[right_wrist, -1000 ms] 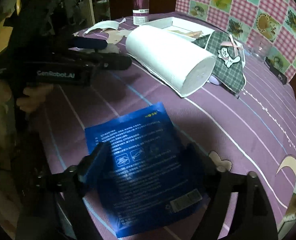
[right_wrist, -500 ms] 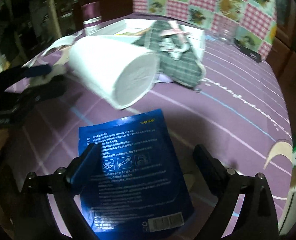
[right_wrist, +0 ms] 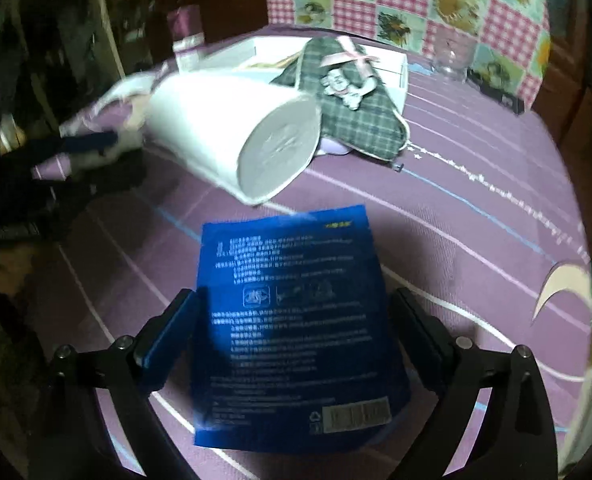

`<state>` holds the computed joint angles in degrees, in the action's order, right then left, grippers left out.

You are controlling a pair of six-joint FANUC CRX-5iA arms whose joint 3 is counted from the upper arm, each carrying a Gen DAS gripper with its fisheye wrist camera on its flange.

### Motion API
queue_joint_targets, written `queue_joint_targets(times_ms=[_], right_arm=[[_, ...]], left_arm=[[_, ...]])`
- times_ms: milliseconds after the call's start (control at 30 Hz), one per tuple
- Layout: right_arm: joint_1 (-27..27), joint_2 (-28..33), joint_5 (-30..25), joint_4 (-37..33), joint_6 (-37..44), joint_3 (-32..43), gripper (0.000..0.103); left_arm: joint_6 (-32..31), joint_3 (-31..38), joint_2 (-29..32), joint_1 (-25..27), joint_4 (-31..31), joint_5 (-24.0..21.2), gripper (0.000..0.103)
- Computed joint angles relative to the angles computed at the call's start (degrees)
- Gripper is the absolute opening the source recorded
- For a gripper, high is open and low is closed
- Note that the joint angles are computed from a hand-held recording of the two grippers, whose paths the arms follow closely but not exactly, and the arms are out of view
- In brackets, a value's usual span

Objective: Organize soft objects
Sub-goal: 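Grasp the blue printed packet on the table with right gripper and lift it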

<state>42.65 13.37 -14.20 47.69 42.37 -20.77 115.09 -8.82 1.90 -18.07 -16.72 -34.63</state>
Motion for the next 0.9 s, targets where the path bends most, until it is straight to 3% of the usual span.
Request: queue_joint_targets(times_ms=[233,367,433,567,667,800,900], right_arm=[[0.4,0.1,-0.7,-1.6,1.7,0.4,0.102],[1.3,0.3,-3.8,-5.4,3.9,2.0,0.102],[1.7,0.1,-5.7,-6.0,3.1,2.3,0.098],[1.9,-0.6,-8.1,-5.7,0.1,2.3,0.076],[1.7,-0.8,-9.0,-4.6,-2.3,2.2,0.066],[1.6,-0.8,-9.8,-4.3,-4.5,2.5,0.060],[1.7,-0.6,-10.9,-8.9,-2.3,4.4,0.057]], left_arm=[[-0.2,-0.2,0.0,0.1,0.5,0.4,0.083],[-0.3,-0.2,0.0,0.1,0.6,0.4,0.083],[-0.4,-0.3,-0.1,0.1,0.8,0.5,0.083],[-0.2,-0.2,0.0,0.1,0.7,0.5,0.083],[-0.4,-0.3,0.0,0.1,0.7,0.5,0.083],[-0.4,-0.3,0.0,0.1,0.8,0.5,0.083],[-0.5,-0.4,-0.1,0.1,0.9,0.6,0.083]])
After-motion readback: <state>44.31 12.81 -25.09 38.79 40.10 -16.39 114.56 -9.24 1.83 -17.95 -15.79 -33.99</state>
